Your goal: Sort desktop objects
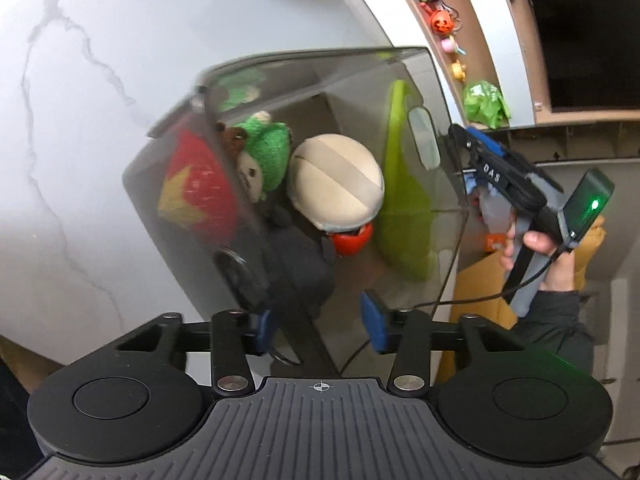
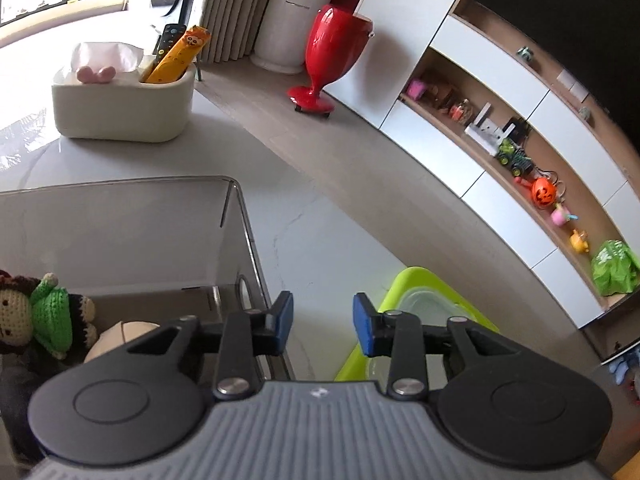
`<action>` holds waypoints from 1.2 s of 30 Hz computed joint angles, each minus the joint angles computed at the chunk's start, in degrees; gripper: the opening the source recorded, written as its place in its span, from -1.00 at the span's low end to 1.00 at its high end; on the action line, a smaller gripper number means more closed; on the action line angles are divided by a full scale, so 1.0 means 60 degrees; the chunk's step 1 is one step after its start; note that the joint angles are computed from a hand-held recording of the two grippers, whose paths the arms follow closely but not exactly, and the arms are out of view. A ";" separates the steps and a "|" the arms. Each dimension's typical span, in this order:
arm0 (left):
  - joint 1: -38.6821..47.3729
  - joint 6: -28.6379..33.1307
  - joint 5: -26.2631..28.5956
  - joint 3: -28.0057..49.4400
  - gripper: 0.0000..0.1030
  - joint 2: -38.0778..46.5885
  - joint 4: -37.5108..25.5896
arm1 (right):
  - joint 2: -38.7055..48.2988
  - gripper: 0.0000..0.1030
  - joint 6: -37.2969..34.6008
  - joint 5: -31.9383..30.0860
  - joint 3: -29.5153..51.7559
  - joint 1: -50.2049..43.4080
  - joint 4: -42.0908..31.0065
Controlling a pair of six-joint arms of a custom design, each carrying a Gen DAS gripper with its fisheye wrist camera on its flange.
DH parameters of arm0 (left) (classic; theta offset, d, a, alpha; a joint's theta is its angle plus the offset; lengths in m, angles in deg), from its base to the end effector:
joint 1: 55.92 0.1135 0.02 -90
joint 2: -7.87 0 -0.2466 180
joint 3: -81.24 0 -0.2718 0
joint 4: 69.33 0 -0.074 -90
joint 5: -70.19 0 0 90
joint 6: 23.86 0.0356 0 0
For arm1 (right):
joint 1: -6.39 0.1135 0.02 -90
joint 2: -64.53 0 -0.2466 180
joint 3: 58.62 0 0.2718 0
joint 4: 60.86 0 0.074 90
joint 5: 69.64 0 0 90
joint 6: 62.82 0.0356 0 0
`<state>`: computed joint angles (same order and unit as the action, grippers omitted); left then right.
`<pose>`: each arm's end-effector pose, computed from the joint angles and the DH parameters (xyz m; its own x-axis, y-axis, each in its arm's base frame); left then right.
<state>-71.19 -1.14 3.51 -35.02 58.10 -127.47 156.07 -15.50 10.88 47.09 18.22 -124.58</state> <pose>0.1916 -0.0669 0.2916 -0.7355 -0.6772 -0.0183 -0.4268 0.4842 -0.7638 0.3521 0.0797 0.3435 -0.3396 -0.7543 -0.5619 -0.7305 0.5878 -0.3477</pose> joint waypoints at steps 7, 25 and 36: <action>0.1251 0.1004 0.0154 0.0230 -0.31 0.0094 -0.0423 | 0.0506 -0.15 0.0785 -0.1480 0.0982 -0.0695 -0.0650; 0.3392 0.3583 0.0397 0.2675 -0.26 0.3197 -0.0896 | 0.0547 -0.87 0.1266 -0.2141 0.0824 -0.2114 -0.2817; 0.3122 0.5293 -0.0468 0.3925 -0.15 0.3707 -0.2124 | -0.1768 -0.66 0.0379 -0.3449 -0.1262 -0.3605 -0.3932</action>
<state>-52.45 30.62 0.70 -11.47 80.34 -140.22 145.46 -13.23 -9.81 39.51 -3.41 -148.18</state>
